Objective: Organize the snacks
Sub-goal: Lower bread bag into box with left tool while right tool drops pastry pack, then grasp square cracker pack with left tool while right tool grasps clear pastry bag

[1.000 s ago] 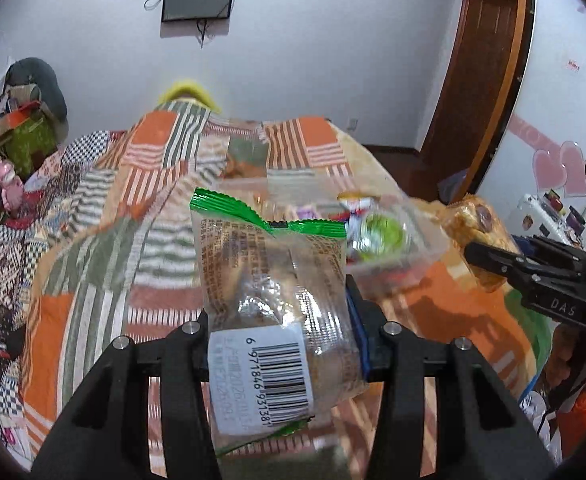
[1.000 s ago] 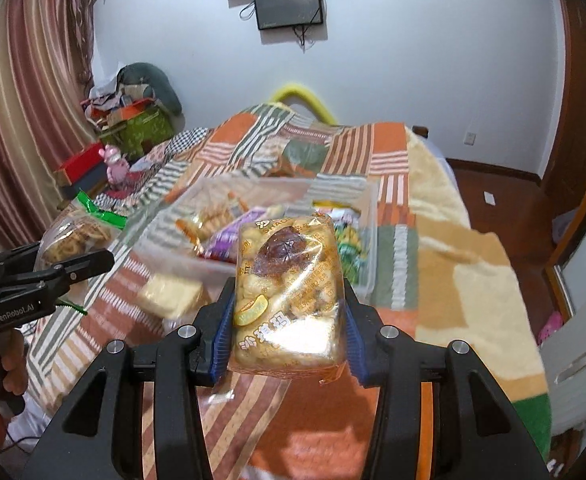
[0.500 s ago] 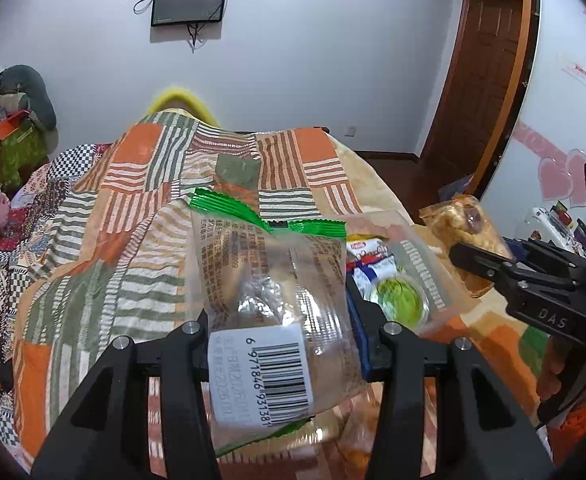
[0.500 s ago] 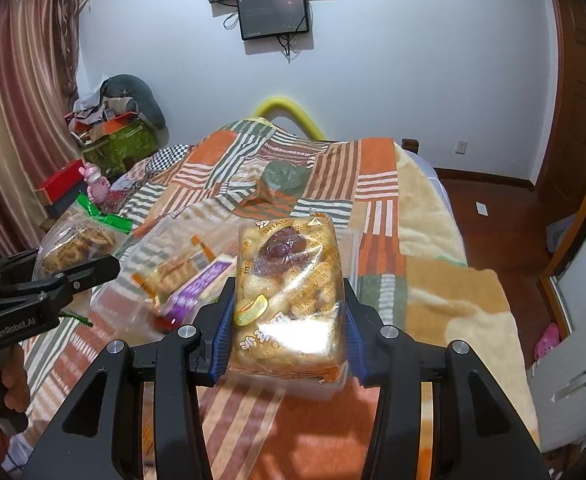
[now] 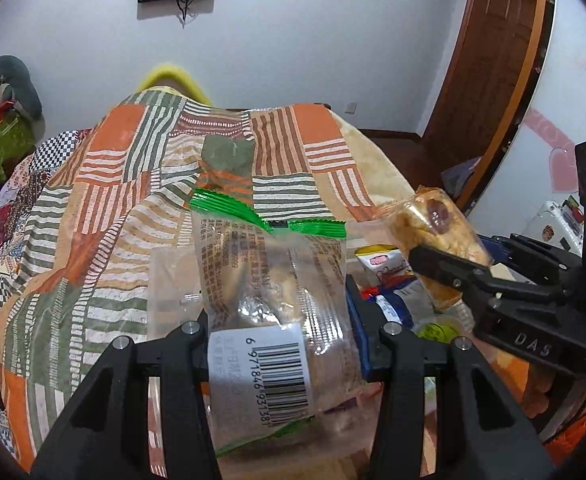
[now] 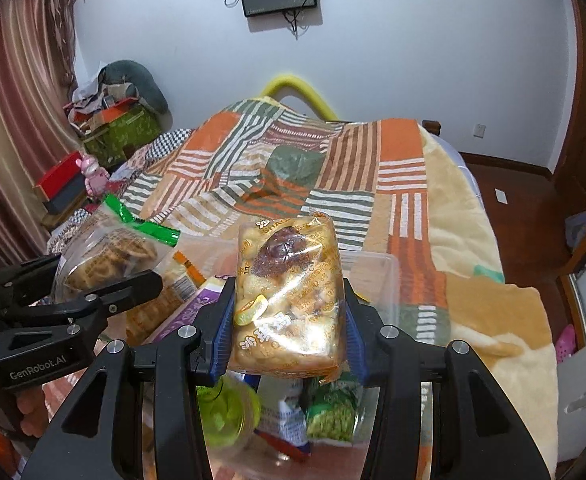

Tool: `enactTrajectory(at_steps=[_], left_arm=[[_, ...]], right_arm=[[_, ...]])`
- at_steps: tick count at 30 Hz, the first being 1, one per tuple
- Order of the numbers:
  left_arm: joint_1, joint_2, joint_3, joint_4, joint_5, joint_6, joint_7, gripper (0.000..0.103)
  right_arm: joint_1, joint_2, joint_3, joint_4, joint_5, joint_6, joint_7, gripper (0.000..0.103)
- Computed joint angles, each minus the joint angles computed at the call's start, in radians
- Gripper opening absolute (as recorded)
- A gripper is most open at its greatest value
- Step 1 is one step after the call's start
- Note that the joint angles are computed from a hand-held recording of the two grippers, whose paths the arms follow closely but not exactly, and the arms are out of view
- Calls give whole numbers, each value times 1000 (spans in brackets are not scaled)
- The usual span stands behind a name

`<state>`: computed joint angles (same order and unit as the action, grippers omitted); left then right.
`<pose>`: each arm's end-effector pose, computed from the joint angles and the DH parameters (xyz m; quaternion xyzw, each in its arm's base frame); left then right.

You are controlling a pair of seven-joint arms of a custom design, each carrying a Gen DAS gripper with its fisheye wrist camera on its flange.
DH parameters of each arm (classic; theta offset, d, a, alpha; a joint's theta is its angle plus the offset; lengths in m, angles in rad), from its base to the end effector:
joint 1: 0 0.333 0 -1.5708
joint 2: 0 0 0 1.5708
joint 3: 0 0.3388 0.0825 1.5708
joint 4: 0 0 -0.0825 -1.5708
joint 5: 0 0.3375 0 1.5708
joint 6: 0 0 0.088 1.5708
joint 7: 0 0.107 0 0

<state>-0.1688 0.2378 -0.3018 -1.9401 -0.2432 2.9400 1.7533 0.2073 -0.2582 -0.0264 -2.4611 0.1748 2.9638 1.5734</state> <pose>0.5662 -0.2514 0.5048 -0.5112 0.7692 -0.3555 0.1432 0.4461 0.0687 0.5310 -0.6616 0.6506 -0.1982 0.3159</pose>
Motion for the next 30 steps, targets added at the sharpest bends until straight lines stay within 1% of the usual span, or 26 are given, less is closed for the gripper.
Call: enactTrajectory(at_steps=[3,5,7,9,11,12,16,17,20,24,28,30], left_arm=[[-11,23,12,27,21,-19,-16,47],[-10,32,10,39,22,-41,-21,47],[-19,40,22,46,35,-49,-44,47],[-18,41,24,46,39,-52,-56,50],[1,38,5,42,12,-55,-41,51],[13,31,-8,35,-9,-50,-24,54],[25,-20,-20,-16,-52,-3,6,60],[36,-40,-32,-32,-81,6,28,61],[39,-92,-36,-73,-138,19,73,63],[21,-164,-14,-135,-202,20,135,64],[-19,-246,29,-226,-259,51,190,70],[-41,-287,55,-278,-274,57,205,71]], right_arm=[[5,9,-5,9,7,-18,-10,43],[4,9,-4,10,8,-15,-13,43],[3,-4,-3,6,9,-15,-17,44],[-2,-11,1,3,5,-11,-14,46],[-12,-26,10,-4,-10,-8,-2,48],[-11,-21,8,0,-11,-7,-3,49],[-12,-59,12,-18,-23,-13,5,50],[-13,-66,15,-20,-28,-13,8,50],[-27,-90,32,-33,-57,-11,25,52],[-41,-152,59,-70,-95,-7,64,55],[0,-220,43,-124,-76,0,86,60],[19,-249,41,-147,-69,-16,90,61]])
